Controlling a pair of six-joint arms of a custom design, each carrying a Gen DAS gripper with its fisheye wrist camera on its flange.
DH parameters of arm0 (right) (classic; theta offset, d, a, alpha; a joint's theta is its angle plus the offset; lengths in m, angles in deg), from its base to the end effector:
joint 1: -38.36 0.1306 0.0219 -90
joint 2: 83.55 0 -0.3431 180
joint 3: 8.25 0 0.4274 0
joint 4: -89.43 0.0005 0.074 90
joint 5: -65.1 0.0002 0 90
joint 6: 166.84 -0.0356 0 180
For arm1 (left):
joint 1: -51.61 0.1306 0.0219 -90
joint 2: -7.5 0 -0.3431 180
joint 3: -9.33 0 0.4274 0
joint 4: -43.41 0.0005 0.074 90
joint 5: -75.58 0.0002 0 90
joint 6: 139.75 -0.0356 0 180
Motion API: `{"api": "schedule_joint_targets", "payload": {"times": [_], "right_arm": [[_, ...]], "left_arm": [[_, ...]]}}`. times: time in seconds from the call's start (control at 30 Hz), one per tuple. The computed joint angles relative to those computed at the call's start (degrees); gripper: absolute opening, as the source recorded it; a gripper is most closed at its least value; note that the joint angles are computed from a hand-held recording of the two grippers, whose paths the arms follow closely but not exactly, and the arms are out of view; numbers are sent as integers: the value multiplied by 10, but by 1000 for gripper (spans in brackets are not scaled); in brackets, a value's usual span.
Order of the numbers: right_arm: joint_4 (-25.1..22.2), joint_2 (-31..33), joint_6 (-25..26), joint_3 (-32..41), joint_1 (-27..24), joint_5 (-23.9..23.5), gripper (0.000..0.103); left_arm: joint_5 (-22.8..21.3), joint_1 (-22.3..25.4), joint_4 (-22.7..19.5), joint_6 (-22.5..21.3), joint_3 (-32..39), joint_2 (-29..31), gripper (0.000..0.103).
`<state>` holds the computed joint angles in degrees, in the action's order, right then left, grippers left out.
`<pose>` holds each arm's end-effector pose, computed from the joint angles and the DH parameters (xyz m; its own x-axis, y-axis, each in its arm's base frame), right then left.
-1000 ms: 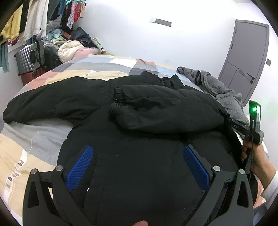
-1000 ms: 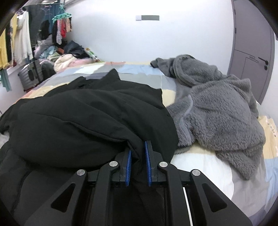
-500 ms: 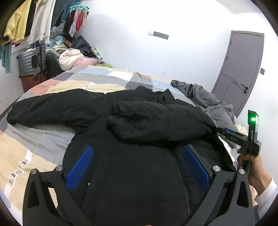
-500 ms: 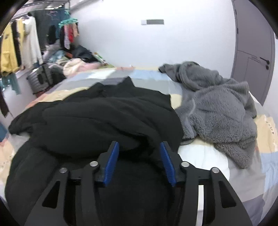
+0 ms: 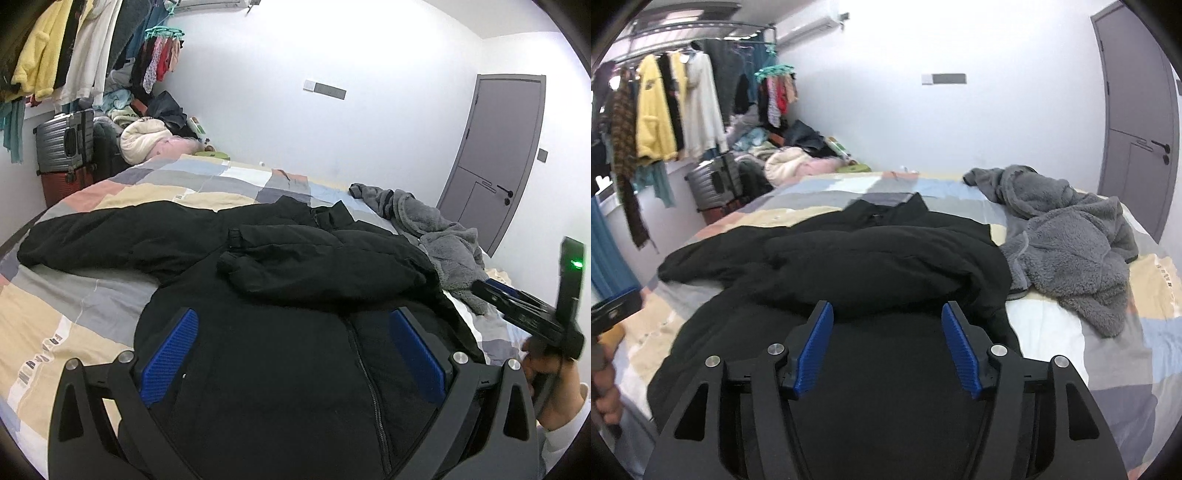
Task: Fold large clothes
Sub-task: 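Move the left gripper to the other sleeve cuff and grasp it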
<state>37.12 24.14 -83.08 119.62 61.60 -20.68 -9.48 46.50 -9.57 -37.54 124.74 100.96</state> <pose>0.5709 0.2418 0.5465 -0.5223 -0.1063 -0.8461 -0.2811 0.9582 0.0531 0.5303 -0.0510 0.5762 -0.5361 -0.1636 -0.8281 0.0500 0.9732 -0.2246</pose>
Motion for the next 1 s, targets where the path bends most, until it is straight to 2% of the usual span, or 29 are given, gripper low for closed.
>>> {"api": "schedule_joint_targets", "payload": {"times": [0.1,0.3,0.37,0.5,0.73,0.87,1.0], "right_arm": [[24,-42,1,-51,12,2,61],[76,-109,17,-138,45,31,76],[82,-121,18,-151,52,30,77],[103,-138,21,-176,62,40,91],[75,-122,2,-164,60,45,93],[71,-122,-6,-166,59,49,94],[64,-117,-12,-162,59,55,94]], "left_arm": [[1,5,-3,-11,6,1,103],[16,31,3,22,11,-2,103],[8,38,-1,19,18,2,103],[-42,51,0,-11,50,25,103],[-55,95,-9,20,121,95,103],[-59,114,-31,22,165,141,103],[-17,155,-47,55,219,183,103]]}}
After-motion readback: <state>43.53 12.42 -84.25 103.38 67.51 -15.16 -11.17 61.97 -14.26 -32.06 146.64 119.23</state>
